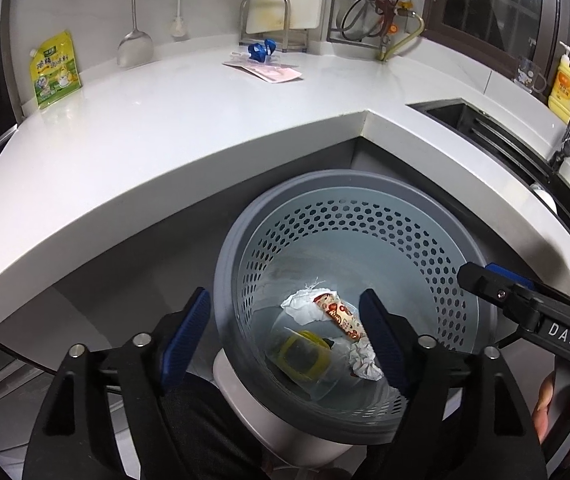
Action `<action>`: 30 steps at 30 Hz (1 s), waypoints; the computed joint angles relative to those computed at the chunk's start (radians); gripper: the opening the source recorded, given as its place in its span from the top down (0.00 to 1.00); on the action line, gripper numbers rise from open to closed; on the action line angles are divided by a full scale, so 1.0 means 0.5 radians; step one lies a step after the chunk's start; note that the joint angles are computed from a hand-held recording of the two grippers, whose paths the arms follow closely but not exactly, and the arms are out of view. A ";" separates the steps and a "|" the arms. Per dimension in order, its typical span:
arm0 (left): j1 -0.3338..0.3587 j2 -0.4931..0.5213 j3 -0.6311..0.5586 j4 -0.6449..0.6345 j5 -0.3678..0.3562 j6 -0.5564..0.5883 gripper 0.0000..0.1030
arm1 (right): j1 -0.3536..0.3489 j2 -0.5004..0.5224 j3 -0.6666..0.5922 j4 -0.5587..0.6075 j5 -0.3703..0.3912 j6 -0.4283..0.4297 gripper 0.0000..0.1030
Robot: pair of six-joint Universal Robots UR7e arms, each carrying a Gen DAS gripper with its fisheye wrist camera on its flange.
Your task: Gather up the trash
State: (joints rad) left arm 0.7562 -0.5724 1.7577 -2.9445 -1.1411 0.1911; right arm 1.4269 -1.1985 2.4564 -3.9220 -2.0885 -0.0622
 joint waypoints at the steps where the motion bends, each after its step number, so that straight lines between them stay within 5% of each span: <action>1: 0.000 -0.003 0.004 -0.015 0.004 0.006 0.23 | 0.001 -0.003 -0.002 0.006 0.000 0.002 0.37; 18: -0.014 -0.060 0.024 -0.247 0.004 0.039 0.07 | 0.125 0.020 -0.051 -0.154 -0.068 -0.194 0.27; 30: -0.019 0.006 -0.206 -0.282 0.049 0.102 0.06 | 0.169 -0.045 -0.200 -0.098 -0.002 -0.427 0.23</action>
